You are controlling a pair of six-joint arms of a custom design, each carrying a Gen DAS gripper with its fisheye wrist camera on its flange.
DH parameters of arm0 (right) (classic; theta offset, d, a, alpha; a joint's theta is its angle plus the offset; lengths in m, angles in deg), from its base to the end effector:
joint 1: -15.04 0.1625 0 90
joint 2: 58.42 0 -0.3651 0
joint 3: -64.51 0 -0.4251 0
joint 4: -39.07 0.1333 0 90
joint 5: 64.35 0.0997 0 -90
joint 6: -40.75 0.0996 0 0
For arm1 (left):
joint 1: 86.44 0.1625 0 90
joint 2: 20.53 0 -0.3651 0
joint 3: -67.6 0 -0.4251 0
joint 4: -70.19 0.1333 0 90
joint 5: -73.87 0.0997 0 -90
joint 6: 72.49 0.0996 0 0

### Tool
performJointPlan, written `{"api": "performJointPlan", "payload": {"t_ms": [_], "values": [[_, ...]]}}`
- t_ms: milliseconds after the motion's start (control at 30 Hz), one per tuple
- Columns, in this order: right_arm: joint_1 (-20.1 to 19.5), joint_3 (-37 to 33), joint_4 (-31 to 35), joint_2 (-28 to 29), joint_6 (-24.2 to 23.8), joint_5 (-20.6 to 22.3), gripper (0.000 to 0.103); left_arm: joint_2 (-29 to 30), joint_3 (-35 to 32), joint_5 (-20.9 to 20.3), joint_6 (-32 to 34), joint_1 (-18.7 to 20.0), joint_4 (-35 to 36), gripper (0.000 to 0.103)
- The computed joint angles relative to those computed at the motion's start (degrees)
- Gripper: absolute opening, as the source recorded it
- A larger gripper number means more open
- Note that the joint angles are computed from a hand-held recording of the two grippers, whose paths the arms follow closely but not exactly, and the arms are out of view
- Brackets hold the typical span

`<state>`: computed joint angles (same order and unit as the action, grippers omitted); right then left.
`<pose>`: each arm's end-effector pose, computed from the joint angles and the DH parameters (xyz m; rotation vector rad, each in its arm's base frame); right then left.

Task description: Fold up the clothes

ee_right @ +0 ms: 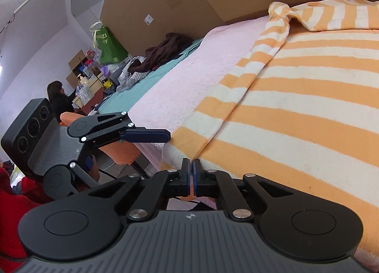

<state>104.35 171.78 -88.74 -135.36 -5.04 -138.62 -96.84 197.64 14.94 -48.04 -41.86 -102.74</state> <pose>0.1535 -0.5626 0.2214 -1.1450 2.6886 -0.3348 -0.2027 -0.4590 0.1487 1.3302 2.2319 -0.7948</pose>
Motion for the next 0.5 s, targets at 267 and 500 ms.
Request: {"api": "performJointPlan", "payload": {"t_ms": [267,500], "values": [[0.8,-4.0,-8.3,3.8,7.4,0.7,0.029,0.4,-0.8,-2.7,0.3,0.7,1.0,0.079],[3.8,-17.5,-21.1,18.1,23.6,-7.3,0.039,3.9,-3.7,-5.4,-0.1,2.2,-1.8,0.079]]}}
